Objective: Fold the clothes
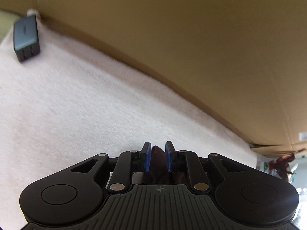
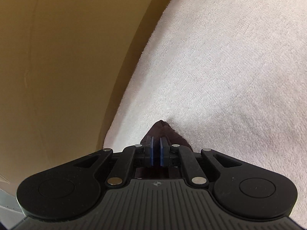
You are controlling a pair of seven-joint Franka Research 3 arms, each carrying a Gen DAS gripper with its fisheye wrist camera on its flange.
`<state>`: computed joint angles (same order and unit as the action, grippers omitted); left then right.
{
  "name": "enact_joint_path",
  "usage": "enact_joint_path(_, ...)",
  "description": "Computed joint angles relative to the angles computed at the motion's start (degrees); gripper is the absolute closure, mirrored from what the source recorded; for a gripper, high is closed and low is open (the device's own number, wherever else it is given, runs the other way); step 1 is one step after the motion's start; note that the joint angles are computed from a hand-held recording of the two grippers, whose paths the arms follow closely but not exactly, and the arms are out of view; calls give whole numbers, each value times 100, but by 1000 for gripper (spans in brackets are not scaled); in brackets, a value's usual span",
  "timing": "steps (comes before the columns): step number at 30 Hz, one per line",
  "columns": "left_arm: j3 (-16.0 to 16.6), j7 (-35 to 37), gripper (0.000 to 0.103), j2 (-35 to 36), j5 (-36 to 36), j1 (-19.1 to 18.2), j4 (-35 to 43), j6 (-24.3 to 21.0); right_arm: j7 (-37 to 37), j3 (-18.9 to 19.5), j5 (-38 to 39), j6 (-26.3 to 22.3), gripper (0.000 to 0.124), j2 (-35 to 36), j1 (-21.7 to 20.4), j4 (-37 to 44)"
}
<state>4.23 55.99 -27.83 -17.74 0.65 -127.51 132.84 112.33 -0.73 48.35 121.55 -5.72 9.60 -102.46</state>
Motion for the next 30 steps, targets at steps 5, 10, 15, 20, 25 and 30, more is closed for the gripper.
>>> enact_joint_path(5,120,610,59,-485,-557,-584,-144,98,-58,15,-99,-38,116,52,13,72)
enact_joint_path(10,35,916,60,5,-835,-788,-99,-78,-34,-57,341,-71,94,15,-40,3)
enact_joint_path(15,25,785,66,302,-1038,-536,-186,164,-430,-181,530,7,78,-426,-100,-223)
enact_joint_path(20,-87,608,72,516,-993,-336,-43,204,-1499,-446,734,-910,79,-484,-99,-8)
enact_joint_path(25,-353,124,71,551,-540,-227,68,164,-1803,-349,836,-1461,89,-101,-126,372)
enact_joint_path(30,-354,-188,75,538,-472,-234,-28,352,-1939,-218,911,-1331,113,316,-253,979)
